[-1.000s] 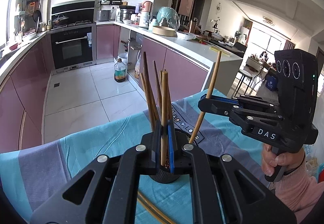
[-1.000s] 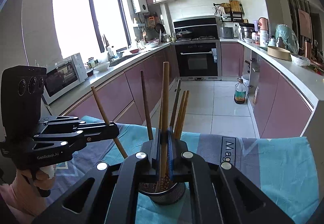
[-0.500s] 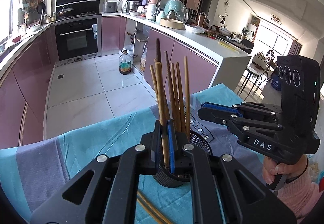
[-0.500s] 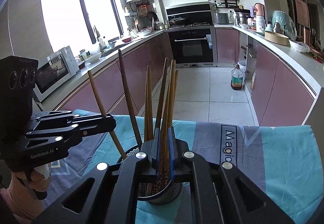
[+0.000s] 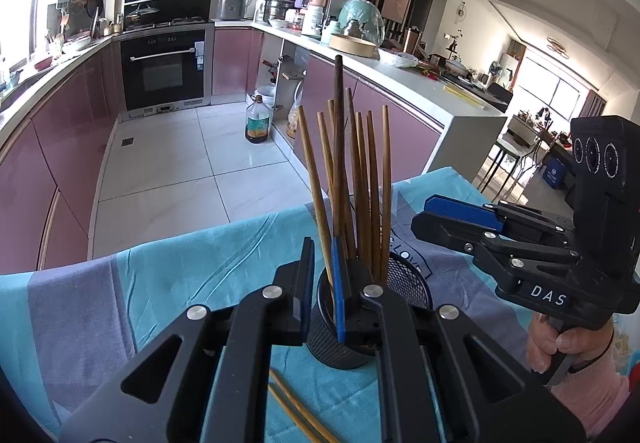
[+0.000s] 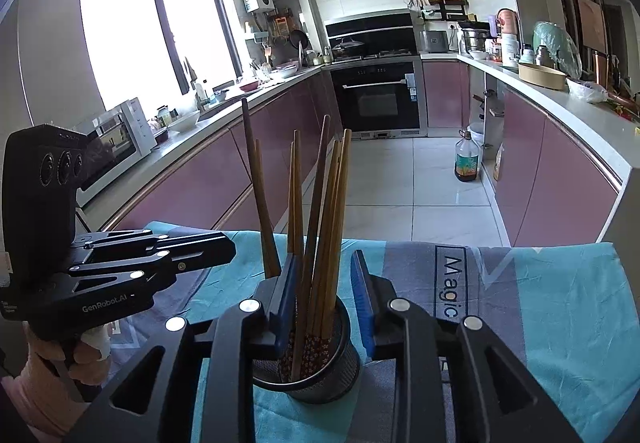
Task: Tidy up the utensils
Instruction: 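Open the right gripper in the cup while the left gripper releases its chopstick, then withdraw both grippers back over the last two chopsticks on the cloth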
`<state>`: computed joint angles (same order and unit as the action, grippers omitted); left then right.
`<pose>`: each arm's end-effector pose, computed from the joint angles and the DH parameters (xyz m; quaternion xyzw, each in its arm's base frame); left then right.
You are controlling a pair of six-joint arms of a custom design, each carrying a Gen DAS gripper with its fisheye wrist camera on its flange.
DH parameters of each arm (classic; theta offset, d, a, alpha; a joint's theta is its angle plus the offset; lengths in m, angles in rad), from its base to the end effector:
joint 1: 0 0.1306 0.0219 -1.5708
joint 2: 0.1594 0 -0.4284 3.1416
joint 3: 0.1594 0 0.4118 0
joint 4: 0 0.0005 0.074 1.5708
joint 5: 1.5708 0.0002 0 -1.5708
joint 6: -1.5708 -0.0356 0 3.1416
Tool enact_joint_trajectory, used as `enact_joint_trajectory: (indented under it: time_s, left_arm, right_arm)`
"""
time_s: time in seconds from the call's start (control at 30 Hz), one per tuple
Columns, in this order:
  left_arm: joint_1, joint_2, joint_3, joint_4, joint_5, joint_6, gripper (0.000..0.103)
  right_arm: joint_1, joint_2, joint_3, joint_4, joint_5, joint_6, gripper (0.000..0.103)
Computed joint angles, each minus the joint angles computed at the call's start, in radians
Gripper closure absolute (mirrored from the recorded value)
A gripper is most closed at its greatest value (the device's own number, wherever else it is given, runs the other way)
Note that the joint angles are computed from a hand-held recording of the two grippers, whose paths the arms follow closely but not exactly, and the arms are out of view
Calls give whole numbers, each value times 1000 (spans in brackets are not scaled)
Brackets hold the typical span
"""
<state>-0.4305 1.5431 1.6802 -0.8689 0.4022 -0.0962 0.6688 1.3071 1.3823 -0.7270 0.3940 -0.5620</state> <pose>0.5078 -0.2491 0.5401 0.3115 0.8429 -0.2463 0.3632 0.3797 0.2820 0.5226 0.0398 0.8823 0.1078 0.4564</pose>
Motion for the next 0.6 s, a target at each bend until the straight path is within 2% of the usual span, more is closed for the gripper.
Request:
enact_joint_trajectory:
  time_s: [0.1, 0.17, 0.2, 0.33, 0.43, 0.6]
  left_arm:
    - [2, -30, -40, 38, -7, 11, 80]
    - [3, -51, -70, 65, -22, 10, 74]
    - [4, -61, -84, 75, -30, 10, 74]
    - [10, -121, -163, 150, -60, 14, 59]
    - [15, -177, -233, 215, -96, 25, 41]
    - [36, -251, -329, 275, -129, 16, 37]
  right_arm:
    - [7, -5, -7, 8, 3, 1, 75]
    - [17, -16, -21, 20, 15, 4, 64]
    - [24, -20, -26, 27, 22, 6, 64]
    - [58, -37, -45, 48, 40, 14, 63]
    - [92, -52, -62, 65, 55, 28, 61]
    - [137, -66, -82, 79, 57, 41, 59]
